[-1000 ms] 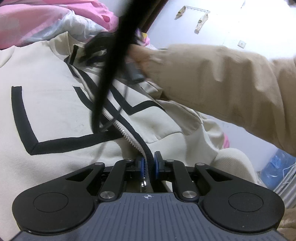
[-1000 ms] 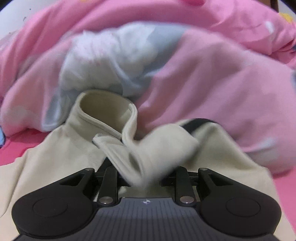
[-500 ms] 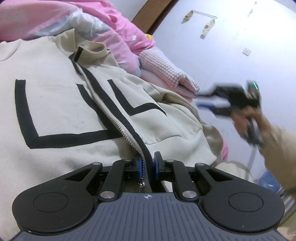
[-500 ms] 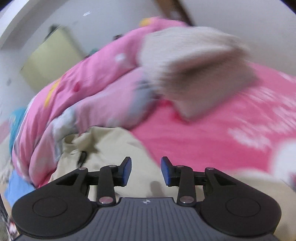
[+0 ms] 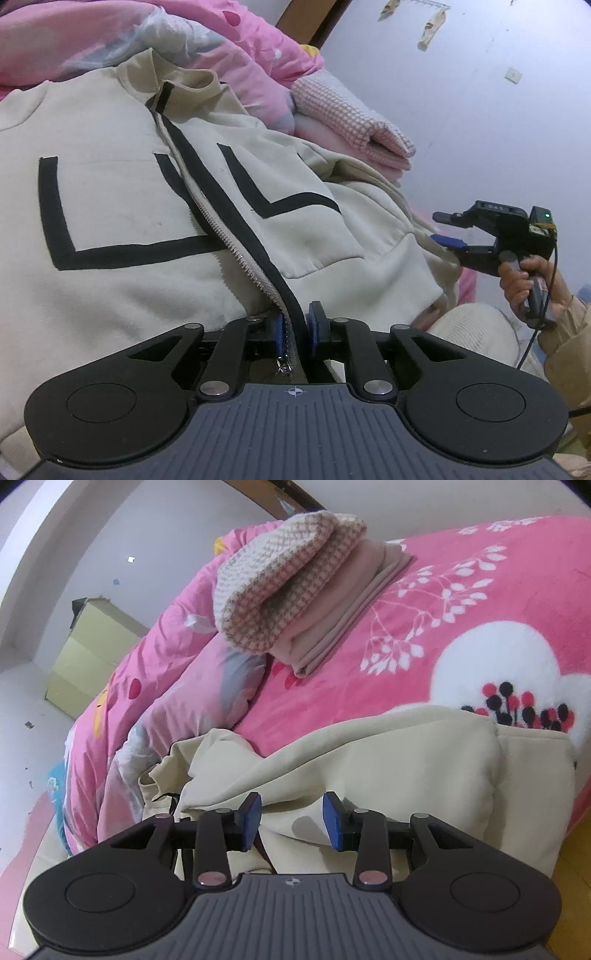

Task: Fold clothes
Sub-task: 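Open the left gripper and release the zipper edge onto the hoodie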

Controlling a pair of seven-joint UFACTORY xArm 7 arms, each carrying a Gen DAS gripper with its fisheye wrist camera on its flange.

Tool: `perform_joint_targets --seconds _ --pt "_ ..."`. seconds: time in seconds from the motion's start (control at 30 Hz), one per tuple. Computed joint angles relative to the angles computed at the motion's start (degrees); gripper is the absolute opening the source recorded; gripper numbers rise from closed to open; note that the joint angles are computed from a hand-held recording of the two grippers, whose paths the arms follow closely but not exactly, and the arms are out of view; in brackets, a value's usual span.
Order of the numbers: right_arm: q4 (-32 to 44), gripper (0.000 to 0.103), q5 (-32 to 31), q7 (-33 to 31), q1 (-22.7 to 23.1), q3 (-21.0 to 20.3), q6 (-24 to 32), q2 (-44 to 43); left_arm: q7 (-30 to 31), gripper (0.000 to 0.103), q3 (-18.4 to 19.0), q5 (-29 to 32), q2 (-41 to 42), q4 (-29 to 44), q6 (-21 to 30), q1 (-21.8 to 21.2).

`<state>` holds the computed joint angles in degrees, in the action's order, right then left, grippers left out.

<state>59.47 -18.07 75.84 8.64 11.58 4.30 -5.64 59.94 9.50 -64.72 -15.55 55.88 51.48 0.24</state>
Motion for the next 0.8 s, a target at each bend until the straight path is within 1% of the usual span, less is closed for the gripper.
perform_joint_targets --seconds 0.03,0.07,0.13,0.17,0.2,0.23,0.27,0.33,0.37,0.4,0.43,0.53,0.57,0.63,0.7,0.73,0.77,0.8 --pt "0.1 0.04 -2.0 0.6 -0.6 0.5 0.7 -0.4 -0.5 0.017 -0.1 0.6 -0.3 0.0 -0.1 0.2" --pt "0.4 0.042 -5.6 1.8 -1.8 1.4 2.4 -1.0 -1.0 0.019 -0.2 1.3 -0.8 -0.2 -0.4 0.3" --pt "1.0 0.049 -11.4 2.9 -3.0 2.5 5.9 -2.1 -2.0 0.025 0.0 2.6 -1.9 -0.4 -1.0 0.6" --pt "1.3 0.059 -14.0 3.2 -3.4 3.0 8.1 -2.7 -2.4 0.029 0.1 3.0 -2.6 -0.7 -2.0 0.7" --pt "1.6 0.062 -16.7 3.8 -3.7 3.5 11.3 -3.3 -2.9 0.031 0.2 3.4 -3.2 -0.9 -3.0 0.8" --pt "2.0 0.062 -19.0 4.0 -3.8 3.8 14.4 -3.8 -3.3 0.034 0.4 3.7 -3.8 -1.1 -4.0 0.8" --pt "2.1 0.062 -20.9 4.3 -3.8 3.9 17.1 -4.3 -3.5 0.034 0.8 3.7 -4.1 -1.2 -4.9 0.7" --pt "1.3 0.062 -23.4 5.9 -3.9 3.5 20.1 -5.4 -4.3 0.035 1.6 3.5 -4.3 -0.6 -5.7 0.4" --pt "0.7 0.062 -24.4 6.6 -4.0 3.1 20.1 -5.7 -4.4 0.035 1.9 3.2 -4.1 -0.2 -6.0 0.0" --pt "0.5 0.068 -24.4 6.6 -3.9 2.6 20.1 -5.5 -4.1 0.035 1.9 3.2 -3.7 0.2 -6.3 -0.3" --pt "0.7 0.071 -23.4 5.4 -3.6 2.0 20.5 -4.8 -3.7 0.035 1.6 3.3 -3.3 0.6 -7.0 -0.8" --pt "1.7 0.073 -20.8 2.0 -2.3 0.5 21.6 -2.9 -1.3 0.036 0.4 2.8 -2.2 1.2 -9.1 -2.6" --pt "2.1 0.077 -20.1 0.7 -1.8 0.2 21.8 -2.4 -0.8 0.038 -0.2 2.8 -1.8 1.4 -9.9 -3.1" --pt "2.8 0.08 -18.5 -3.5 -0.4 -0.3 22.3 -2.1 0.0 0.04 -1.3 2.9 -0.9 1.5 -11.8 -4.0" --pt "3.6 0.08 -17.5 -9.5 1.1 -0.2 24.1 -2.0 0.2 0.041 -2.2 3.5 0.0 1.5 -13.6 -4.7" --pt "4.3 0.079 -18.2 -11.5 1.6 0.2 25.9 -1.7 -0.1 0.042 -2.6 4.0 0.5 1.6 -14.2 -4.9" --pt "5.2 0.068 -20.1 -12.7 2.1 0.8 28.3 -1.2 -0.2 0.042 -2.8 4.5 0.8 1.7 -14.6 -5.1" --pt "6.3 0.052 -22.3 -13.4 2.7 1.4 31.0 -0.6 -0.2 0.042 -3.0 4.9 1.0 1.7 -15.0 -5.2"
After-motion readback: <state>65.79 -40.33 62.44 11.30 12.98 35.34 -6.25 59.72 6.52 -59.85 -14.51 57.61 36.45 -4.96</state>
